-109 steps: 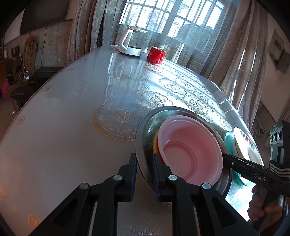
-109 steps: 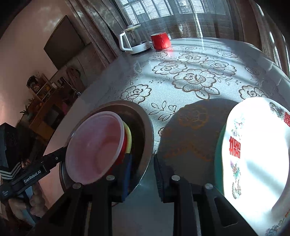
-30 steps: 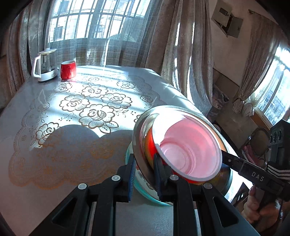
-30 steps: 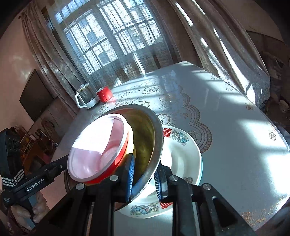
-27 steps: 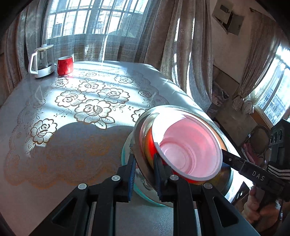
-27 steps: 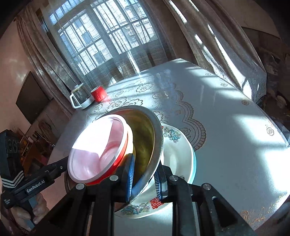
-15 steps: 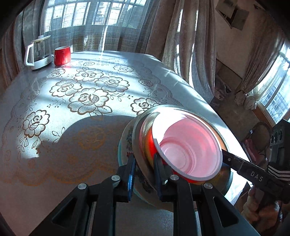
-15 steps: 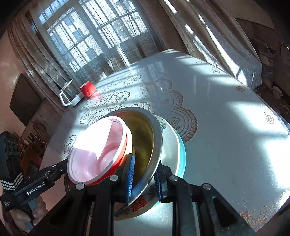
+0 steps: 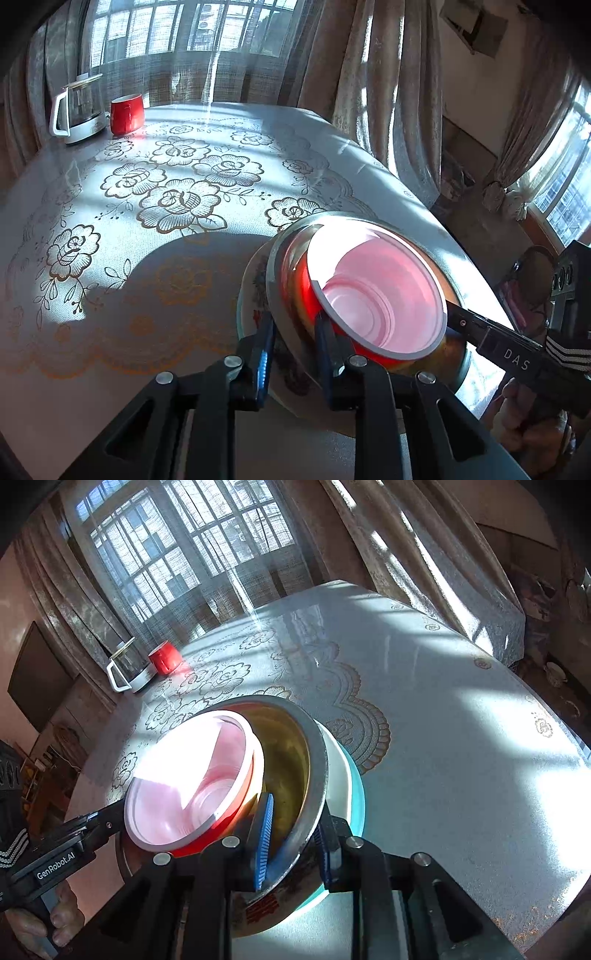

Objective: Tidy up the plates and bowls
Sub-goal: 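Carry the nested steel bowl with the left gripper over the white plate stack, then lower the steel bowl onto the plates and open the left gripper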

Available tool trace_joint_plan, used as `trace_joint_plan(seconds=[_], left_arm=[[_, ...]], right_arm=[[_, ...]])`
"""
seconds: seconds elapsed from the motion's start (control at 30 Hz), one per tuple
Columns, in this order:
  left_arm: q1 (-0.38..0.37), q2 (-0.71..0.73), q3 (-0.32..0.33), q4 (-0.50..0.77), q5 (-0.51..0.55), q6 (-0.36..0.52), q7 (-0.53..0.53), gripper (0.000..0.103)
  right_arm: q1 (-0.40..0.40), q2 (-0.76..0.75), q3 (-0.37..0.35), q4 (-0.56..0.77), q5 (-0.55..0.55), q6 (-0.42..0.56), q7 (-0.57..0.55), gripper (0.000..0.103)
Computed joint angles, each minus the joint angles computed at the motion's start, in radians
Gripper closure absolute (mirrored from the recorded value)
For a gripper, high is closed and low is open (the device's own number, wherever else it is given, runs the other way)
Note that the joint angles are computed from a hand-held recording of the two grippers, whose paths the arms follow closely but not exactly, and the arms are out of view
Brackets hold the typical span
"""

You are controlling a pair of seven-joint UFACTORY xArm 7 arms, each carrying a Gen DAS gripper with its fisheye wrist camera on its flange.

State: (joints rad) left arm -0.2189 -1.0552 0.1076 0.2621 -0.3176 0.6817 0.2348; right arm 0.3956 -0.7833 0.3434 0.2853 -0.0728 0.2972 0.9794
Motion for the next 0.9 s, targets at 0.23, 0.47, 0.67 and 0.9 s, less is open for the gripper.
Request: trace_joint_plan(seconds=[0.23,0.47,0.67,0.9], left_arm=[[0.010,-0.050,-0.029,-0.029,0.025,-0.012,-0.022,0.076],[0.009,-0.089,-0.048,-0.051,0.051,-0.021,-0.058,0.075],[0.011,-0.102,-0.053,-0.060,0.074,-0.027,-0.085,0.071],[0.008,-0.110,-0.051,-0.067,0.095,-0.032,-0.092,0.068]], right_arm=[[0.028,-0.062,-0.023,-0.040,0.030,-0.010,0.009,0.072],[0.063,-0.106,-0.033,-0.077,0.052,-0.029,0.022,0.072],[0.114,-0.081,-0.075,-0.091,0.084,-0.082,0.003,0.072],[0.168,-0.063,-0.112,-0.103,0.133,-0.124,-0.010,0.072]])
